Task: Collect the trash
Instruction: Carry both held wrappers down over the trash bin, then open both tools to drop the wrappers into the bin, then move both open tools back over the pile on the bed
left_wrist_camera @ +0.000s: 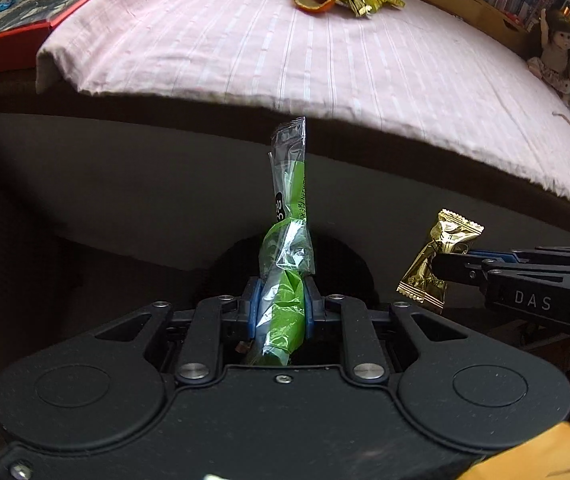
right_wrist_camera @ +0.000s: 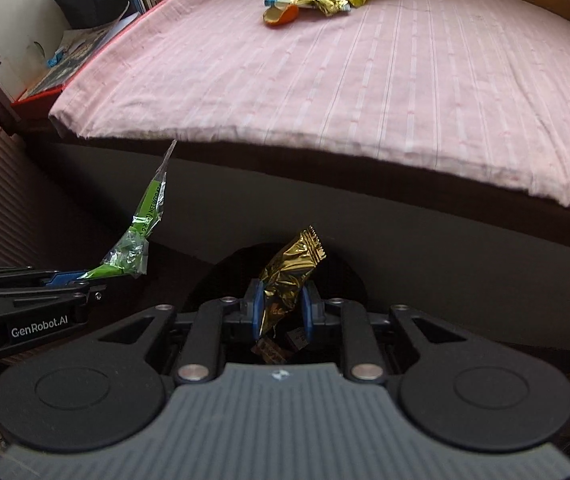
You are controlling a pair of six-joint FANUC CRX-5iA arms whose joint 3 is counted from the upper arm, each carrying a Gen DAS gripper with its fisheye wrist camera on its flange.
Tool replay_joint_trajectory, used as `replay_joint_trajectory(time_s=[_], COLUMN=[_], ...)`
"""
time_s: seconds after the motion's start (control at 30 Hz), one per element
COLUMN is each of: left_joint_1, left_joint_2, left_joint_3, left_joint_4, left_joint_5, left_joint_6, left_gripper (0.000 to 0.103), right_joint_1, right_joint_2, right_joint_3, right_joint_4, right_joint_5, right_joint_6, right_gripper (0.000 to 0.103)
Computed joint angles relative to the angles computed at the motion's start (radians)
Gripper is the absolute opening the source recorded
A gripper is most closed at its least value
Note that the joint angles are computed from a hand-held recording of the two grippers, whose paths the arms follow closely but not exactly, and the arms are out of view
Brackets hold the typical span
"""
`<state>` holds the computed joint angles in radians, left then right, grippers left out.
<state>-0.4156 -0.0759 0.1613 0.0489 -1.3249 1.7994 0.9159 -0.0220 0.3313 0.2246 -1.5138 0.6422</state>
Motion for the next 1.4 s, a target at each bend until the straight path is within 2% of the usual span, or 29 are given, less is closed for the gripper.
replay_joint_trajectory(time_s=[0.27,0.47,0.53,0.57,0.6,0.63,0.67,0.7,0.73,0.87,1.13,1.3,1.4], left_joint_1=[-0.010,-0.011,-0.007,-0.006,-0.010,-0.014,-0.019,-0.023,-0.024,-0.004,-0.007,0.010,0.027], left_joint_2=[0.001,0.039,0.057,0.066,0.072,0.086,0.092,0.096,0.098,0.085,0.082,0.105,0.166], left_joint_3=[-0.197,-0.277,-0.292,-0.295,-0.294,-0.284,-0.278,-0.270,-0.265,-0.260,-0.090,0.101,0.256], left_joint_4=[0.007,0.013,0.023,0.024,0.014,0.005,-0.002,-0.013,-0.019,0.001,-0.027,-0.031,-0.022], left_joint_5=[0.116,0.191,0.208,0.213,0.218,0.215,0.210,0.203,0.198,0.188,0.092,0.046,0.015], left_joint_6=[-0.034,-0.060,-0.058,-0.053,-0.037,-0.021,-0.003,0.020,0.035,0.014,0.017,0.001,-0.042], left_gripper=[0.019,0.019,0.021,0.024,0.032,0.044,0.051,0.061,0.068,0.075,0.079,0.087,0.090], right_joint_1=[-0.008,-0.022,-0.033,-0.036,-0.036,-0.037,-0.036,-0.035,-0.034,-0.049,-0.073,-0.099,-0.122], right_joint_2=[-0.049,-0.047,-0.039,-0.034,-0.030,-0.026,-0.026,-0.027,-0.027,-0.021,-0.001,0.021,0.076], right_joint_3=[-0.238,-0.323,-0.337,-0.340,-0.344,-0.345,-0.346,-0.348,-0.347,-0.322,-0.183,0.004,0.168], right_joint_4=[-0.059,-0.099,-0.113,-0.115,-0.113,-0.113,-0.113,-0.109,-0.108,-0.120,-0.101,-0.041,0.016], right_joint_5=[0.122,0.189,0.208,0.213,0.219,0.221,0.228,0.231,0.230,0.207,0.123,0.056,-0.010], right_joint_6=[-0.073,-0.036,-0.014,-0.007,-0.004,0.002,0.006,0.003,0.003,0.001,-0.012,0.053,0.097], right_gripper=[0.024,0.025,0.030,0.033,0.048,0.051,0.059,0.063,0.064,0.066,0.069,0.080,0.083])
